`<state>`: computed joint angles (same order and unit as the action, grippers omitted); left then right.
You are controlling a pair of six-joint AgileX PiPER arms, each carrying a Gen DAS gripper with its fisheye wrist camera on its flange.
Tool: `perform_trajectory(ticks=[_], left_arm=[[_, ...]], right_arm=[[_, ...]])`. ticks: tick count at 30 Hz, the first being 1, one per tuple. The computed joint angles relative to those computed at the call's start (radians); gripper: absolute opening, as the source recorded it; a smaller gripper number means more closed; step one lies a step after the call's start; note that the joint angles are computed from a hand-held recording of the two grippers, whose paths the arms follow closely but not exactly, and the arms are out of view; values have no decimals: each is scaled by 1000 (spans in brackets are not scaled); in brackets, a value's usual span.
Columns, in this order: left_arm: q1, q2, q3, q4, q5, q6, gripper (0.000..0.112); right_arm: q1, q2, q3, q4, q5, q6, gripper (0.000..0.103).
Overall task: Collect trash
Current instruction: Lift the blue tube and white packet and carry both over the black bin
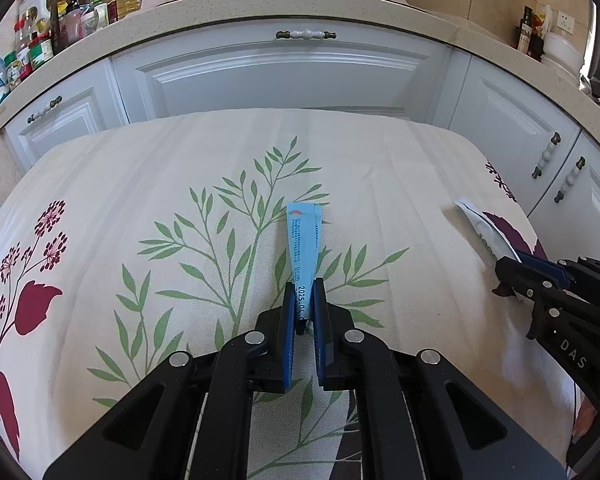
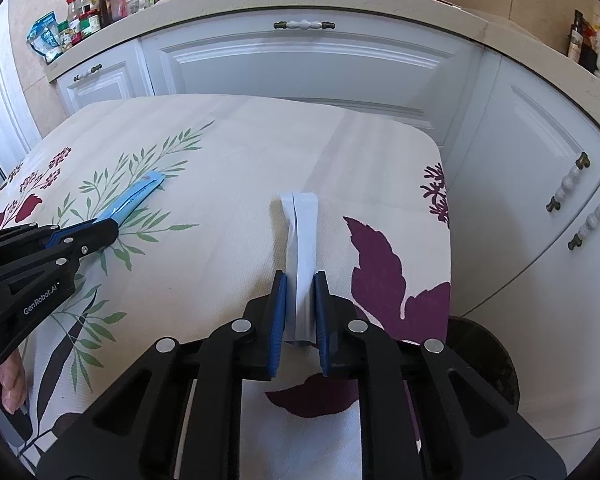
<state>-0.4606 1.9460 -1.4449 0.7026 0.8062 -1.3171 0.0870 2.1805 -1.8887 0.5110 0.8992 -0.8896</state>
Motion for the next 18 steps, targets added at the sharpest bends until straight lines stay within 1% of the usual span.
perform_trajectory(ticks=[10,18], left_arm=[[-10,-16,23,37,-4,-38,8],[-20,-42,54,71,-9,-82,8]], right_arm=[[-14,-33,48,40,-30,-10,13],[-29,-96,121,106,-70,-47,13]])
